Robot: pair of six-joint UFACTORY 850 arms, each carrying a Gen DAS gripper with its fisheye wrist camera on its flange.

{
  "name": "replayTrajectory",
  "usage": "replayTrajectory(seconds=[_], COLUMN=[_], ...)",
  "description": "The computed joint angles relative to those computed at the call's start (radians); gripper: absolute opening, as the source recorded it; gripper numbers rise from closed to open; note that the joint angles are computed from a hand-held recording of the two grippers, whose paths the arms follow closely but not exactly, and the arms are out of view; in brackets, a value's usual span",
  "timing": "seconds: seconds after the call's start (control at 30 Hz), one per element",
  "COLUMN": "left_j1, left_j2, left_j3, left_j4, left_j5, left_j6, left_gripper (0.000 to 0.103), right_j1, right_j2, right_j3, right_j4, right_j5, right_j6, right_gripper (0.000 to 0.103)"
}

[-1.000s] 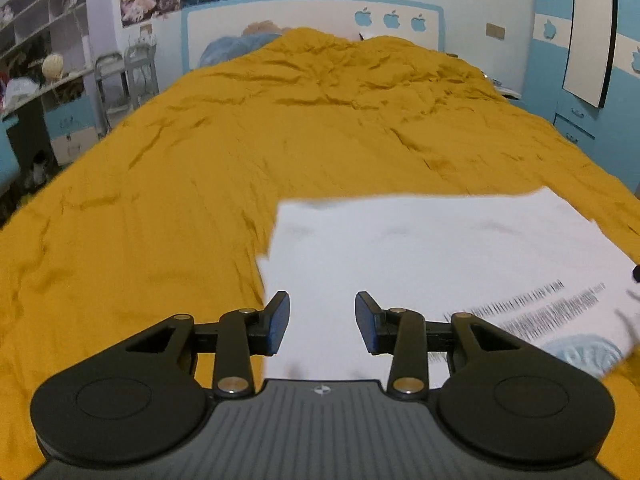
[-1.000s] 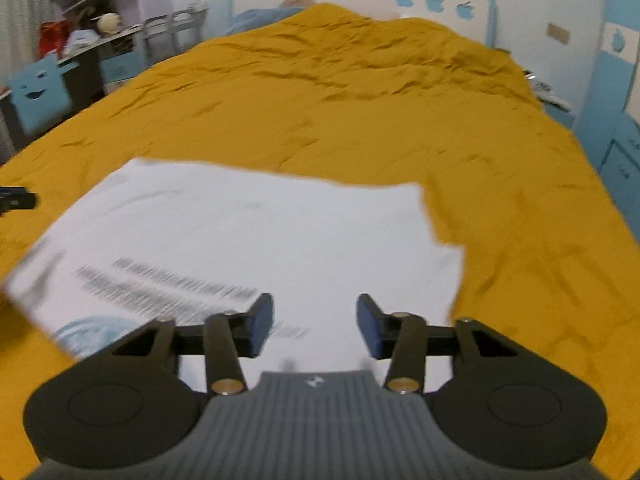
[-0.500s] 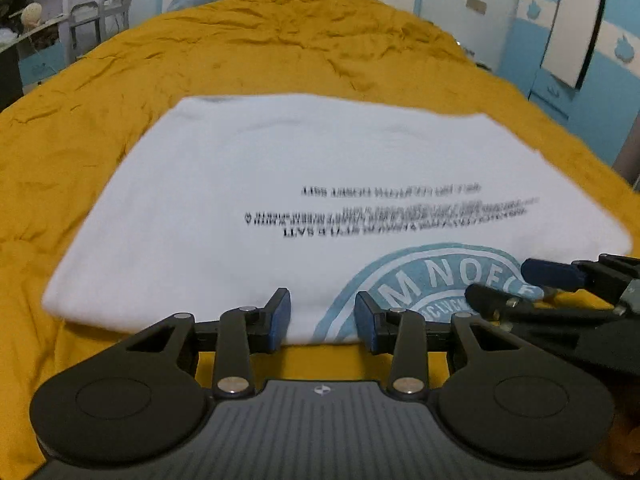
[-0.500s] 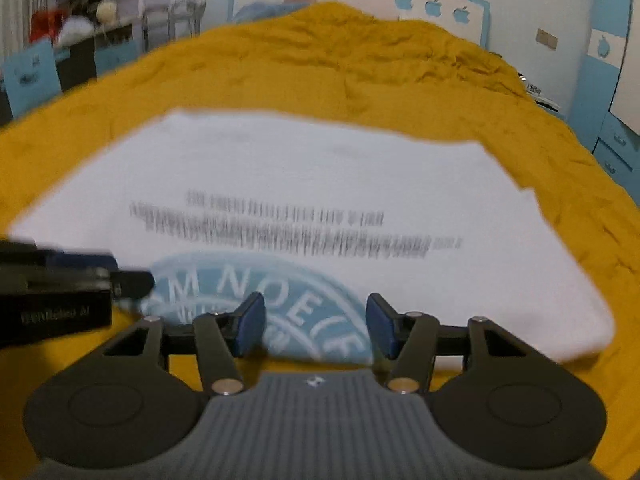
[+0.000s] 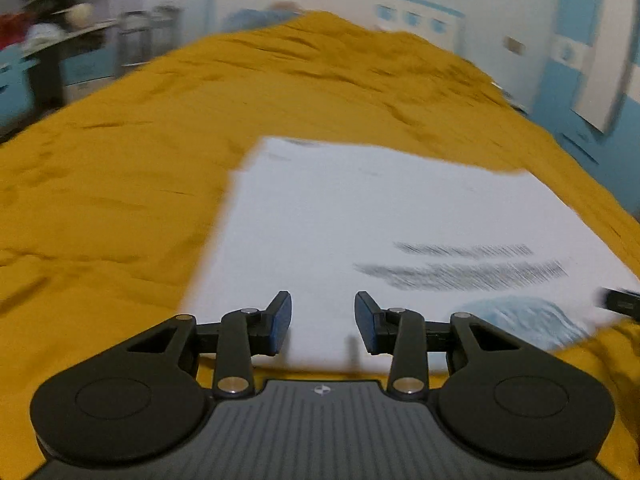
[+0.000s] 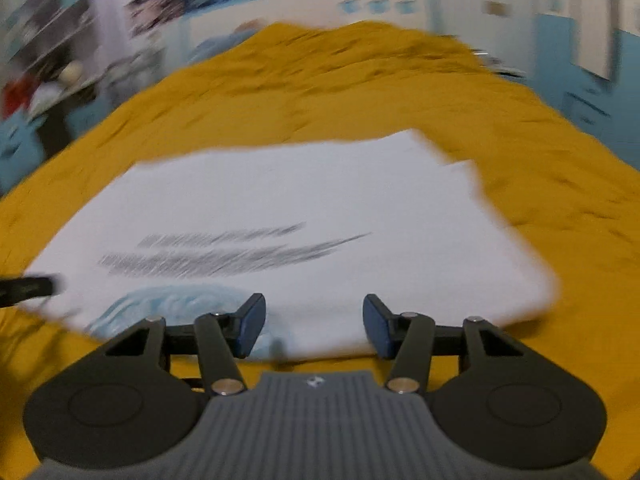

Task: Fold small clothes
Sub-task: 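Flip the sweatshirt over and lay it print side up with both grippers, then grasp the sweatshirt side edge with the right gripper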

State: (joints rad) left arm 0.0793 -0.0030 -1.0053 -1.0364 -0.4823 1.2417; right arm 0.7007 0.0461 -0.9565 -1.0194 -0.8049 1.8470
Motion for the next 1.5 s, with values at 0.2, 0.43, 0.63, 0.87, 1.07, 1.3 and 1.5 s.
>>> replayTrajectory(seconds=[0.2, 0.43, 0.63, 0.87, 1.07, 1.3, 1.5], left_j1=[0.012, -0.01, 0.004, -0.033, -0.088, -0.167, -0.233], left_j2=[-0.074, -0.087, -0.051, -0.078, -0.13, -0.212, -0.283], left_j3=[-0.063, -0.045, -0.049, -0.106, -0.158, -0.238, -0.297], left_j4=[0.215, 0.397, 0.268, 0.142, 0.095, 0.041, 0.038], left_j5=[0.042, 0.104, 0.095, 0.049, 0.027, 0.0, 0.006], left_j6=[-0.236, -0.397, -0.296, -0.199, -0.156, -0.086, -0.08], left_gripper=[0.031, 0.029, 0.029, 0.029, 0.029, 0.029, 0.029], right_j1=[-0.056, -0.06, -0.087, -0.176, -0.308, -0.437, -0.535], right_j2=[0.079, 0.076, 0.114, 0.209, 0.221, 0.175, 0.134], right_j3=[0.072, 0.114, 0.112, 0.158, 0.16, 0.151, 0.161], right_j4=[0.055, 0.136, 0.129, 0.092, 0.106, 0.099, 0.052], right_j5=[-0.119, -0.09, -0.06, 0.076, 0.211, 0.354, 0.481], right_j6=[-0.033, -0.081, -0.145, -0.086, -0.098, -0.099, -0.043], right_gripper=[0.018, 0.011, 0.024, 0.04, 0.048, 0.049, 0.049])
